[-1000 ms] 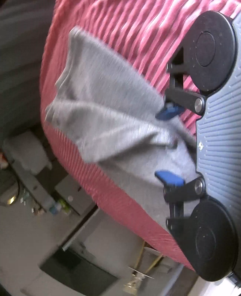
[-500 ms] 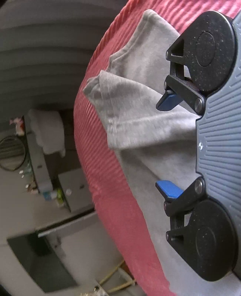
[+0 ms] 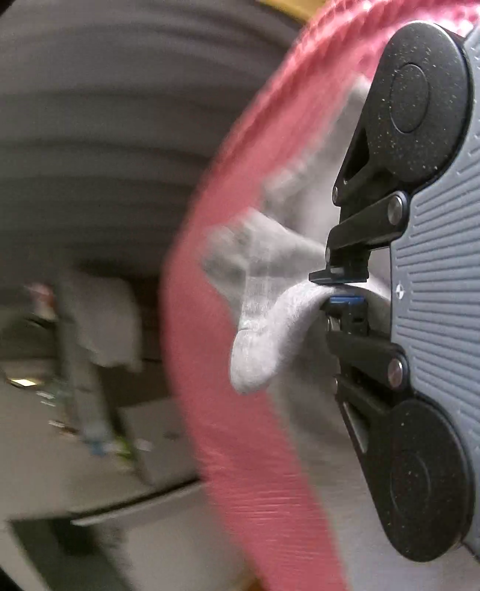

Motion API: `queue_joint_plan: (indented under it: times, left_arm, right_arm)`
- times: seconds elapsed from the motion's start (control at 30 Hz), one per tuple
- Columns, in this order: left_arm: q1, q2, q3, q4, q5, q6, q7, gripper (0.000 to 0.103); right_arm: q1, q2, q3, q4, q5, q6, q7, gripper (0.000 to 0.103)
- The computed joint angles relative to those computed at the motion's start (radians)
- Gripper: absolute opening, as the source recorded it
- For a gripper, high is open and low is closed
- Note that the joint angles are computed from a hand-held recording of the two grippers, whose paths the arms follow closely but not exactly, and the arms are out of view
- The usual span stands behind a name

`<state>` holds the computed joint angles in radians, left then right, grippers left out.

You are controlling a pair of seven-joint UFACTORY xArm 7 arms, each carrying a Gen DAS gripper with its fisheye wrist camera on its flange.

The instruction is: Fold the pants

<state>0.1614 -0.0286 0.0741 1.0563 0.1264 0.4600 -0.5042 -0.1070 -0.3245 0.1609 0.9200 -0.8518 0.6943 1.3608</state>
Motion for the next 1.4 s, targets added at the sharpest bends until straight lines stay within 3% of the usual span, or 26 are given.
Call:
queue_joint_plan:
  times: [0.1, 0.17, 0.27, 0.33, 0.43, 0.5, 0.6, 0.77, 0.87, 0.93, 1.0, 1.07, 1.23, 1.4]
  left_arm:
    - [0.000, -0.012, -0.002, -0.020, 0.011, -0.006, -0.014, 0.028]
    - [0.002, -0.021, -0.007, -0.025, 0.054, 0.002, -0.061, 0.038]
    - [0.010, -0.039, -0.015, -0.026, 0.157, 0.020, -0.149, 0.046]
    - [0.017, -0.050, -0.016, -0.022, 0.195, 0.030, -0.173, 0.048]
    - [0.029, -0.058, -0.013, -0.021, 0.229, 0.027, -0.201, 0.061]
    - [0.028, -0.062, -0.009, -0.027, 0.206, 0.021, -0.185, 0.061]
    - [0.021, -0.078, -0.009, -0.044, 0.155, 0.026, -0.147, 0.063]
    - [0.036, -0.141, -0.027, -0.080, 0.191, 0.015, -0.164, 0.067]
    - [0.065, -0.177, -0.049, -0.089, 0.262, 0.002, -0.219, 0.073]
    - [0.070, -0.195, -0.050, -0.089, 0.264, 0.003, -0.222, 0.073]
    - [0.074, -0.213, -0.048, -0.084, 0.253, 0.016, -0.210, 0.073]
    - [0.077, -0.229, -0.043, -0.074, 0.248, 0.030, -0.175, 0.073]
    - [0.140, -0.273, -0.066, -0.045, 0.360, 0.039, -0.186, 0.076]
    - [0.172, -0.326, -0.054, -0.054, 0.364, 0.045, -0.162, 0.081]
  right_arm:
    - [-0.036, -0.127, 0.002, -0.092, -0.007, 0.003, 0.065, 0.005]
    - [-0.066, -0.156, 0.011, -0.130, -0.001, 0.058, 0.066, 0.005]
    - [-0.032, -0.157, -0.100, -0.197, 0.205, 0.029, -0.007, 0.006]
    - [-0.078, -0.191, -0.063, -0.235, 0.197, 0.006, -0.005, 0.007]
    - [-0.114, -0.226, -0.042, -0.257, 0.197, -0.022, 0.001, 0.007]
    - [-0.113, -0.224, -0.058, -0.260, 0.248, -0.049, -0.025, 0.014]
    - [-0.125, -0.227, -0.069, -0.286, 0.307, -0.116, -0.044, 0.041]
    - [-0.146, -0.276, -0.040, -0.322, 0.385, -0.151, -0.048, 0.042]
    - [-0.149, -0.262, -0.053, -0.331, 0.432, -0.197, -0.085, 0.032]
    - [-0.161, -0.237, -0.049, -0.328, 0.445, -0.233, -0.101, 0.011]
    - [-0.183, -0.220, -0.028, -0.314, 0.444, -0.238, -0.095, 0.003]
    - [-0.212, -0.247, 0.004, -0.310, 0.414, -0.227, -0.083, 0.003]
    - [-0.267, -0.295, 0.056, -0.276, 0.318, -0.189, -0.100, 0.003]
    - [-0.250, -0.264, 0.034, -0.288, 0.331, -0.147, -0.090, 0.003]
